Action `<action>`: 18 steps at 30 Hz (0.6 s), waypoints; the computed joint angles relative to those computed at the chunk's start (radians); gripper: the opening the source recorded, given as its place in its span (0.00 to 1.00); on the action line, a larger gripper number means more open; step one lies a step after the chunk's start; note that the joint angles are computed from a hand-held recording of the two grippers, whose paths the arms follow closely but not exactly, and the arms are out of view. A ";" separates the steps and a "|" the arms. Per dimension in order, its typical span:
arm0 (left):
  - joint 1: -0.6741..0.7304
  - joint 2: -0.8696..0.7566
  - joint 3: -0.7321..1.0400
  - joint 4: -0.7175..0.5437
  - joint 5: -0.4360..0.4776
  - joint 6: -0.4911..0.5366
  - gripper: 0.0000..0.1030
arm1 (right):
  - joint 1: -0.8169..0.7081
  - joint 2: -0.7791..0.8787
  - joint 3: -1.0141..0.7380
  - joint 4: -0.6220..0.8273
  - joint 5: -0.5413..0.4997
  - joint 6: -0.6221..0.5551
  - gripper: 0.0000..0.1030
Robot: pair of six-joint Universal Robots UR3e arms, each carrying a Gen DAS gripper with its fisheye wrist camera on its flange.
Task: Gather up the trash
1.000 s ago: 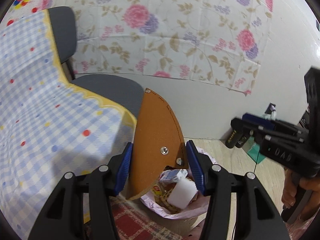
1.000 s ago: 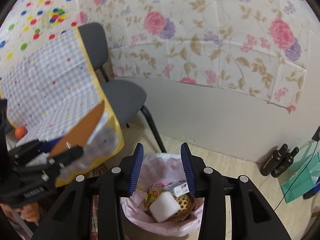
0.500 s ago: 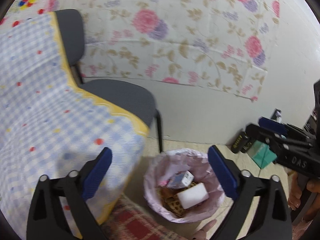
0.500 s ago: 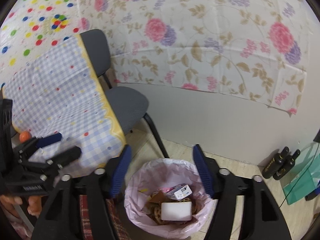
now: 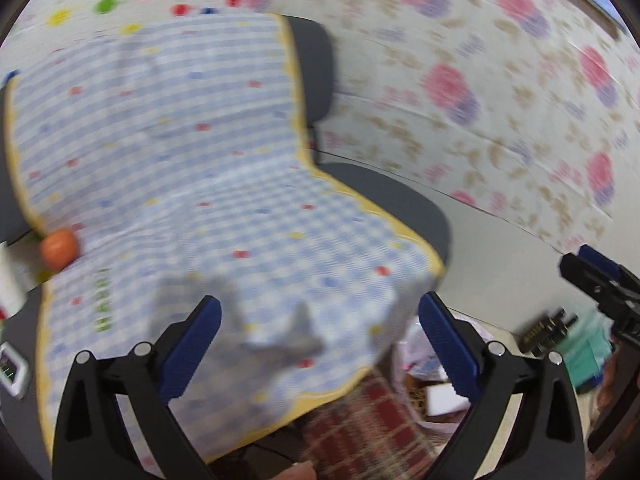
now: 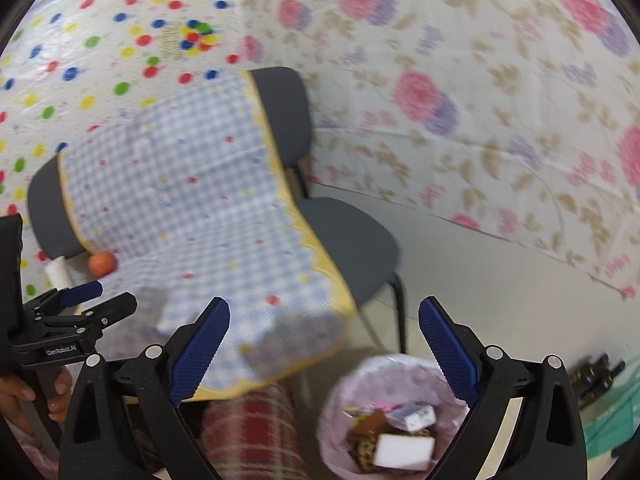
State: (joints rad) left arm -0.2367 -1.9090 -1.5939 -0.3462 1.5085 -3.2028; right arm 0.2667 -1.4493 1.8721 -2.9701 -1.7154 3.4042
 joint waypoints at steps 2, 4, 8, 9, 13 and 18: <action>0.030 0.059 -0.041 -0.012 0.040 -0.006 0.93 | 0.037 0.044 -0.083 0.022 -0.013 -0.012 0.92; 0.050 0.103 -0.071 -0.016 0.088 -0.013 0.93 | 0.071 0.090 -0.174 0.061 -0.016 -0.031 0.92; 0.096 0.186 -0.124 -0.046 0.154 -0.021 0.93 | 0.128 0.180 -0.334 0.135 -0.013 -0.060 0.93; 0.104 0.196 -0.129 -0.050 0.167 -0.020 0.93 | 0.142 0.205 -0.381 0.162 -0.013 -0.069 0.93; 0.133 0.252 -0.168 -0.065 0.252 -0.010 0.93 | 0.180 0.283 -0.517 0.237 -0.011 -0.088 0.93; 0.206 0.328 -0.236 -0.080 0.249 -0.014 0.93 | 0.228 0.376 -0.683 0.316 -0.025 -0.114 0.93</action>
